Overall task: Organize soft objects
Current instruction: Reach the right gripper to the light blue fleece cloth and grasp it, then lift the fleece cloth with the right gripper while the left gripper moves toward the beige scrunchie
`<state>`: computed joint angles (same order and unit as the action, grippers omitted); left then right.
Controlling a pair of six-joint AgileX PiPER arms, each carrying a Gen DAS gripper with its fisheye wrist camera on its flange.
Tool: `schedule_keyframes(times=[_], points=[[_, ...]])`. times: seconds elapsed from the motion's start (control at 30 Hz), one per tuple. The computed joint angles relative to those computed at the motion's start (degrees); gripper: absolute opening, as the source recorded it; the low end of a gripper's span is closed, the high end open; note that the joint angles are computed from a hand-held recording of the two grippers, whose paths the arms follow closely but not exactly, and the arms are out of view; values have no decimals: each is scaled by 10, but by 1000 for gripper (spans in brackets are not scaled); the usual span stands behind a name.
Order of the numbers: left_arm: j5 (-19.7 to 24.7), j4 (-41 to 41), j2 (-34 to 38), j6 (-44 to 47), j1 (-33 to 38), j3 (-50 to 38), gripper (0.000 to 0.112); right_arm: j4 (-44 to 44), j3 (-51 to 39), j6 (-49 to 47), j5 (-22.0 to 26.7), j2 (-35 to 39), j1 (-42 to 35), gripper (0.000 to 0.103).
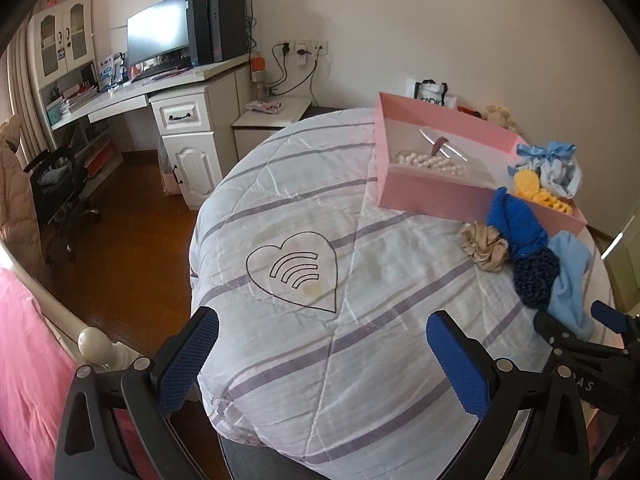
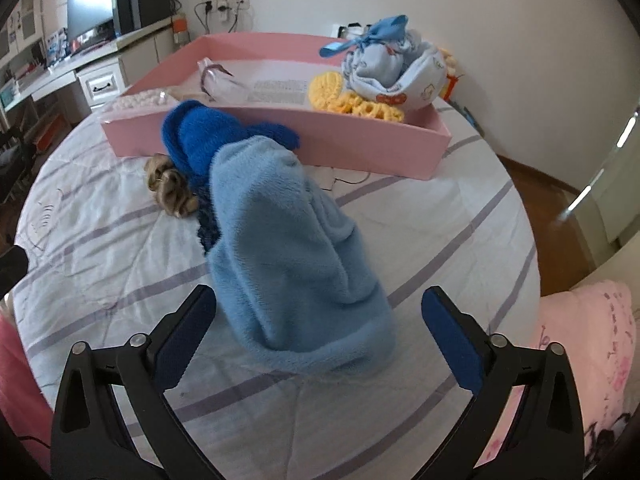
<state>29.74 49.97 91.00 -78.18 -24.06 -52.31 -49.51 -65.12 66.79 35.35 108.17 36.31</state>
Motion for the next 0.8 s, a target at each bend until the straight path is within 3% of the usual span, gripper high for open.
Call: schedule_keyframes(times=[0.1, 0.17, 0.27, 0.33, 0.43, 0.5, 0.6, 0.63, 0.67, 0.7, 0.73, 0.8], points=[[-6, -3, 3, 3, 7, 1, 103, 11, 7, -3, -7, -3, -14, 82], [-8, -7, 4, 8, 9, 1, 103, 18, 25, 2, -38, -18, -32, 58], [-7, -12, 6, 15, 8, -1, 103, 35, 49, -8, -72, -42, -54, 33], [-8, -12, 5, 17, 7, -1, 103, 36, 68, -9, -87, -63, -63, 24], [-6, -10, 5, 18, 2, -2, 103, 10, 87, 9, -74, -91, -62, 20], [-4, -10, 5, 21, -2, -3, 103, -10, 101, 22, -65, -110, -58, 20], [-6, -19, 7, 30, -2, -6, 103, -1, 114, 10, -52, -136, -53, 29], [-12, -25, 6, 36, -1, -4, 103, 10, 117, -1, -53, -140, -55, 47], [-14, -33, 6, 45, 1, -6, 103, 14, 116, -6, -51, -139, -56, 74], [-16, -38, 7, 50, 2, -7, 103, -2, 120, 11, -47, -138, -51, 86], [-15, -40, 9, 53, 1, -9, 103, -30, 118, 40, -36, -131, -45, 93], [-9, -36, 12, 51, -2, -13, 103, -48, 97, 56, -2, -105, -35, 93]])
